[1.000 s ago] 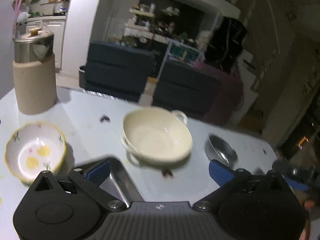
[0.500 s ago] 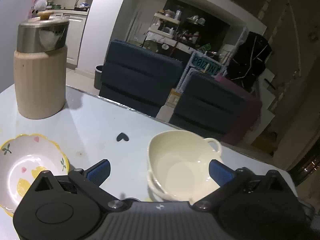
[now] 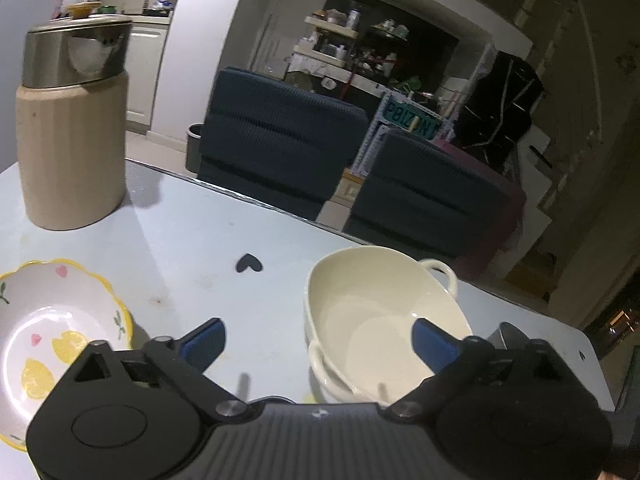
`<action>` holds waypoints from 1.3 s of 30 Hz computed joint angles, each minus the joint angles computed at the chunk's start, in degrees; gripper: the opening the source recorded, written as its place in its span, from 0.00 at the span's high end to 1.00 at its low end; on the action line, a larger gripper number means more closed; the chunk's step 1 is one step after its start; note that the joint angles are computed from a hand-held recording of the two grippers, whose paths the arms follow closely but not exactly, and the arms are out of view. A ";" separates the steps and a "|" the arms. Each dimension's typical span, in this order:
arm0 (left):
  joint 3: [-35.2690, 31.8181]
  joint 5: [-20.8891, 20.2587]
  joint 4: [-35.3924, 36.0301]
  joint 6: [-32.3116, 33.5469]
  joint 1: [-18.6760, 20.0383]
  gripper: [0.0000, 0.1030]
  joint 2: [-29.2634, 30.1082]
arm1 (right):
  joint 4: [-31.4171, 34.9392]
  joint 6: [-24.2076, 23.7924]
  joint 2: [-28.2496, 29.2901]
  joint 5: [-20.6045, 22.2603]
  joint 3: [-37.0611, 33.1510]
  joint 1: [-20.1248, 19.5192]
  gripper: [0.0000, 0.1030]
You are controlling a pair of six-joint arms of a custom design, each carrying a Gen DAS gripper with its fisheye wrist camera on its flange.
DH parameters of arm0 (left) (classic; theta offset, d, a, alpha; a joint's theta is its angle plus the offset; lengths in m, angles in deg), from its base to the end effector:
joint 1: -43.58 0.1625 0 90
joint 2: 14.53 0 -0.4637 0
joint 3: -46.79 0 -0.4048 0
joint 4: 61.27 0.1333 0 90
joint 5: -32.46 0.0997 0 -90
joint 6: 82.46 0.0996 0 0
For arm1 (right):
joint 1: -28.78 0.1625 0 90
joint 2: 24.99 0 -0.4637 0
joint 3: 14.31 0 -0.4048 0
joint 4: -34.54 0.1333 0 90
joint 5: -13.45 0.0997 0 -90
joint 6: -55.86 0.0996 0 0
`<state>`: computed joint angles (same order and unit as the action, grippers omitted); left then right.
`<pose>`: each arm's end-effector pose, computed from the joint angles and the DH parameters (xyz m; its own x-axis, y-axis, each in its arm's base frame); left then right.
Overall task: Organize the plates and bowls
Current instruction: 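Close the right gripper on the cream bowl rim while the left gripper grips it too, then lift the cream bowl off the table with both grippers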
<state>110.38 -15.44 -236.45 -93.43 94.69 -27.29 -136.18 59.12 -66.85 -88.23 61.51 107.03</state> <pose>-0.3666 -0.7732 -0.0537 -0.8988 0.0460 -0.4360 0.3538 0.6635 -0.6593 -0.0563 -0.8263 0.2516 -0.9193 0.3814 0.0970 0.1921 0.6501 -0.7352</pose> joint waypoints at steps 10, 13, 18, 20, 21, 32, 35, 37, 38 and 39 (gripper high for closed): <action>-1.47 -3.50 4.60 -0.38 0.40 0.39 0.49 | -3.90 -7.25 -0.63 -4.64 -0.44 -0.64 0.91; -2.59 -5.09 7.75 -1.84 0.85 0.45 0.84 | -4.74 -10.50 -1.15 -5.82 0.64 -0.49 0.93; -5.42 -6.46 13.36 -2.93 1.53 0.58 1.89 | -1.57 -13.80 -1.27 -4.76 -0.50 -0.64 0.93; -6.22 -6.26 14.56 -3.22 1.63 0.61 2.27 | 0.78 -13.85 -1.68 -3.87 -1.10 -0.88 0.93; -6.53 -6.21 15.17 -3.52 1.73 0.64 2.38 | 2.42 -13.78 -1.54 -3.59 -2.08 -0.92 0.93; -9.16 -9.42 21.58 -9.43 3.63 0.85 2.35 | 14.88 -19.44 0.33 -3.14 -9.95 -0.84 0.92; -10.32 -10.26 22.78 -9.07 3.98 0.86 2.80 | 16.75 -21.24 0.88 -3.73 -11.19 -0.67 0.91; -11.09 -10.13 23.91 -8.67 4.05 0.89 3.12 | 17.40 -22.22 0.97 -4.26 -11.40 -0.47 0.91; -11.51 -10.05 24.57 -8.44 4.12 0.92 3.28 | 17.86 -22.28 1.04 -4.36 -11.59 -0.41 0.91; -11.89 -10.02 25.12 -8.45 4.20 0.93 3.38 | 18.51 -21.96 1.12 -4.36 -11.93 -0.39 0.91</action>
<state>98.49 -25.46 -211.32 -101.89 98.89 -23.91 -117.66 37.16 -65.74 -92.59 49.59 106.63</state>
